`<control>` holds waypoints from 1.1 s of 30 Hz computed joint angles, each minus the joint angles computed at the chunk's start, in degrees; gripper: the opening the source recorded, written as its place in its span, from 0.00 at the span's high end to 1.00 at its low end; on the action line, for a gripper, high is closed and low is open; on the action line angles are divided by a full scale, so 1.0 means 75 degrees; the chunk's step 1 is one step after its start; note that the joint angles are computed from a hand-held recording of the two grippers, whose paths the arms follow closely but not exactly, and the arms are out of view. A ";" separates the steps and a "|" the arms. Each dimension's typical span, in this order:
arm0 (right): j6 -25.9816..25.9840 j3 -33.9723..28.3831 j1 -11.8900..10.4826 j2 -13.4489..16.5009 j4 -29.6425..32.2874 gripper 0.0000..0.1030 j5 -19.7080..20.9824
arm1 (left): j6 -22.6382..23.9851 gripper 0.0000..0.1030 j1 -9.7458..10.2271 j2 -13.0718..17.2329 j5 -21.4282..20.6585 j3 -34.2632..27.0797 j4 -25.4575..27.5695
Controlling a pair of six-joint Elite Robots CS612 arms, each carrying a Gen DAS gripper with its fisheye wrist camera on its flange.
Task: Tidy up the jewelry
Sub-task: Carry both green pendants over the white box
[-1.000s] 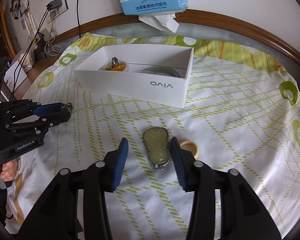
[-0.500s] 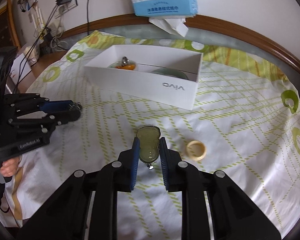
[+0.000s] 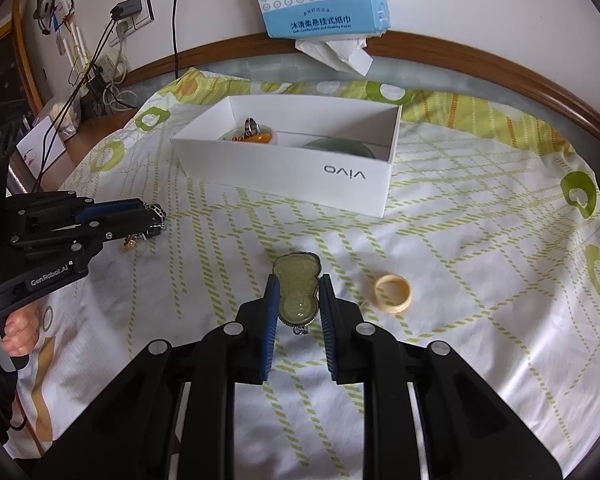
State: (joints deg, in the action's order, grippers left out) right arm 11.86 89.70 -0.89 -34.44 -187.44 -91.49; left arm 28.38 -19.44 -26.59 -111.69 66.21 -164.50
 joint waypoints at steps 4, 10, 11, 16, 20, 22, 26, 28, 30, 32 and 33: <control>0.0031 -0.0002 -0.0005 -0.0001 0.0070 0.81 0.0034 | 0.0133 0.81 -0.0052 -0.0011 0.0230 0.0046 -0.0032; 0.0049 -0.0027 -0.0008 0.0005 0.0155 0.81 0.0061 | 0.0119 0.71 -0.0105 0.0059 0.0566 -0.0081 0.0158; 0.0050 -0.0032 -0.0009 0.0006 0.0166 0.81 0.0067 | 0.0136 0.71 -0.0108 0.0061 0.0578 -0.0075 0.0134; 0.0053 -0.0006 -0.0002 0.0016 -0.0029 0.81 0.0070 | 0.0332 0.80 -0.0106 0.0027 0.0449 0.0049 -0.0100; 0.0096 0.0063 0.0016 0.0006 -0.0265 0.81 0.0000 | 0.0199 0.80 -0.0041 -0.0016 0.0107 0.0134 -0.0468; 0.0152 0.0124 0.0001 -0.0011 -0.0493 0.81 0.0029 | -0.0030 0.80 -0.0009 -0.0019 0.0032 0.0111 -0.0616; 0.0435 0.0302 -0.0115 -0.0086 -0.1139 0.81 0.0303 | -0.0520 0.80 0.0036 -0.0045 -0.0172 -0.0101 -0.0497; 0.0576 0.0368 -0.0160 -0.0152 -0.1423 0.81 0.0299 | -0.0773 0.80 0.0032 -0.0087 -0.0235 -0.0245 -0.0555; 0.0774 0.0411 -0.0226 -0.0247 -0.1635 0.81 0.0362 | -0.0975 0.80 0.0023 -0.0124 -0.0320 -0.0386 -0.0663; 0.0952 0.0400 -0.0296 -0.0349 -0.1830 0.81 0.0430 | -0.1181 0.80 -0.0015 -0.0143 -0.0370 -0.0576 -0.0786; 0.1051 0.0361 -0.0338 -0.0399 -0.1995 0.81 0.0473 | -0.1266 0.80 -0.0035 -0.0140 -0.0358 -0.0631 -0.0882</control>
